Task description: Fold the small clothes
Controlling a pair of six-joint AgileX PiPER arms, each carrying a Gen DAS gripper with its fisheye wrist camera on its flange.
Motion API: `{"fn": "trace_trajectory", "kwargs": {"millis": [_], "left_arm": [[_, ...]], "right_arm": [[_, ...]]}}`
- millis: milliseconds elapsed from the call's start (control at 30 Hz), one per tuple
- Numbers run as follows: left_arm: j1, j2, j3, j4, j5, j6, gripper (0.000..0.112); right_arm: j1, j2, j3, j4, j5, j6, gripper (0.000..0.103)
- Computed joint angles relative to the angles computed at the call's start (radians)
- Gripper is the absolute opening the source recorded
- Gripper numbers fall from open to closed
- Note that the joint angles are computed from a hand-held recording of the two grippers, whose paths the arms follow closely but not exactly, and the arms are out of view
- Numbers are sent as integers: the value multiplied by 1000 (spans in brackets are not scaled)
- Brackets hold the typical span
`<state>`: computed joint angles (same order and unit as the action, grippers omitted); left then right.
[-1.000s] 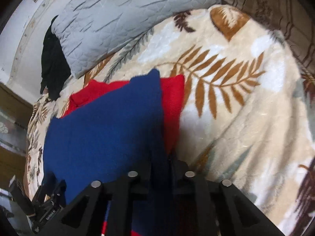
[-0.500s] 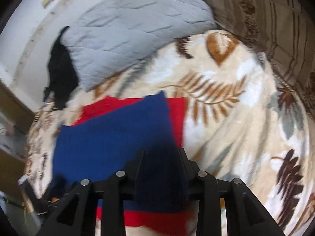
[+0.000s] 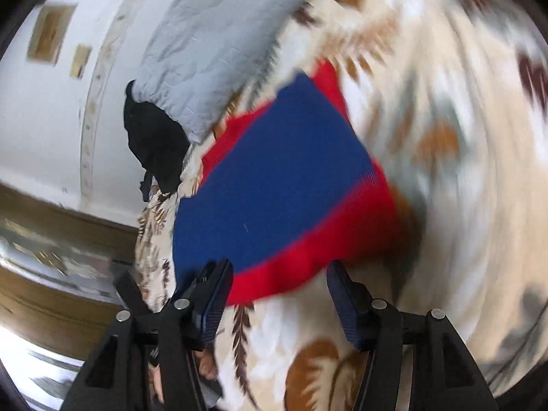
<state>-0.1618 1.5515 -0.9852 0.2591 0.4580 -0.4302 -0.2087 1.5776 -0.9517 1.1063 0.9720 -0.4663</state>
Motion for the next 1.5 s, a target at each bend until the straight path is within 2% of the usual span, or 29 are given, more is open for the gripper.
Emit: {"fn": "trace_trajectory", "kwargs": {"millis": [200, 267, 300, 333, 433, 500, 567, 633, 700, 767, 800, 900, 1000, 1067, 1133, 1200, 1300, 1367, 1433, 1500], "left_arm": [[8, 0, 0, -21, -6, 20, 84], [6, -12, 1, -14, 1, 1, 83], [10, -31, 5, -20, -2, -9, 83], [12, -63, 24, -11, -28, -36, 83], [-10, -113, 47, 128, -78, -160, 84], [-9, -62, 15, 86, -47, -104, 84], [-6, 33, -28, 30, 16, -59, 85], [-22, 23, -30, 74, 18, -81, 85], [-8, -13, -23, -23, -12, 5, 85], [25, -29, -25, -87, -7, 58, 85], [63, -39, -24, -156, 0, 109, 85], [228, -83, -29, -456, 28, 320, 85], [450, -130, -54, -701, 71, 476, 85], [599, -146, -74, -803, 97, 535, 85], [707, -132, -102, -841, 129, 548, 85], [811, -91, -148, -855, 177, 533, 85], [910, -52, -163, -888, 233, 520, 85], [925, -23, -174, -901, 266, 529, 85], [902, -16, -175, -902, 277, 533, 85], [871, -7, -181, -914, 270, 557, 85]], "right_arm": [[13, 53, 38, 161, -117, -1, 61], [29, 37, 31, 168, -164, -5, 62], [40, 18, 30, 180, -185, -22, 58], [36, 4, 18, 164, -185, -27, 51], [81, 4, -37, 33, -227, 22, 50], [102, 33, -53, -48, -255, 102, 51], [105, 61, -53, -15, -258, 82, 52], [108, 59, -56, -2, -275, 65, 58], [140, 85, -108, -74, -295, 106, 56], [171, 105, -156, -212, -314, 213, 22], [182, 121, -195, -277, -307, 274, 18], [259, 105, -302, -496, -309, 426, 16], [431, 88, -495, -796, -297, 617, 15], [575, 116, -628, -996, -279, 717, 15], [727, 177, -748, -1167, -251, 790, 12], [864, 279, -854, -1263, -212, 800, 12], [976, 456, -947, -1297, -138, 745, 12], [984, 528, -950, -1242, -113, 703, 12], [999, 487, -865, -1282, -180, 735, 12], [983, 448, -861, -1244, -183, 719, 12]]}}
